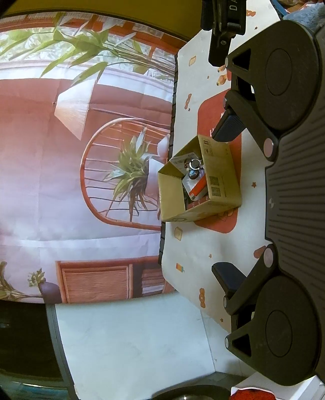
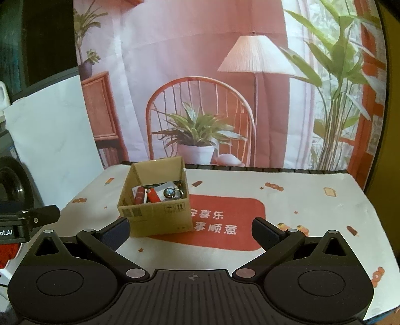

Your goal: Organize rigid objects

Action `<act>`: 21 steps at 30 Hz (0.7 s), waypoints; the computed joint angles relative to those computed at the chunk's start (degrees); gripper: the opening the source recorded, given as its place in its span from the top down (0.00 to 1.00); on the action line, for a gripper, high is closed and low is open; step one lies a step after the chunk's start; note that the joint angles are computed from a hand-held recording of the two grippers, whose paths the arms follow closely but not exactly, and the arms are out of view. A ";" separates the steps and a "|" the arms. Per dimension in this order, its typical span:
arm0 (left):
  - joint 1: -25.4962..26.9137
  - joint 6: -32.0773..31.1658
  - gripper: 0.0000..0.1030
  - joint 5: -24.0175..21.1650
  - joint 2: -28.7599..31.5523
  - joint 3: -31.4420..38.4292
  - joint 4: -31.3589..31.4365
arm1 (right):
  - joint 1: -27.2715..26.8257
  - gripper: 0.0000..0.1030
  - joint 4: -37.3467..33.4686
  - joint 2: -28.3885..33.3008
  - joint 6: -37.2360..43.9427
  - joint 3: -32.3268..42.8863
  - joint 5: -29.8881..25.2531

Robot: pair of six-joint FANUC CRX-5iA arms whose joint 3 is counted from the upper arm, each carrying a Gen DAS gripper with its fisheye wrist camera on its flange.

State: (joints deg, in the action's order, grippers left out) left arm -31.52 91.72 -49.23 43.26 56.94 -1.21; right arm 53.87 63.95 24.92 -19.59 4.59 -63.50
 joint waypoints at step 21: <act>-1.11 3.07 0.00 -1.69 -0.39 0.59 -5.06 | 0.85 0.00 0.21 0.17 -1.37 -0.67 -2.87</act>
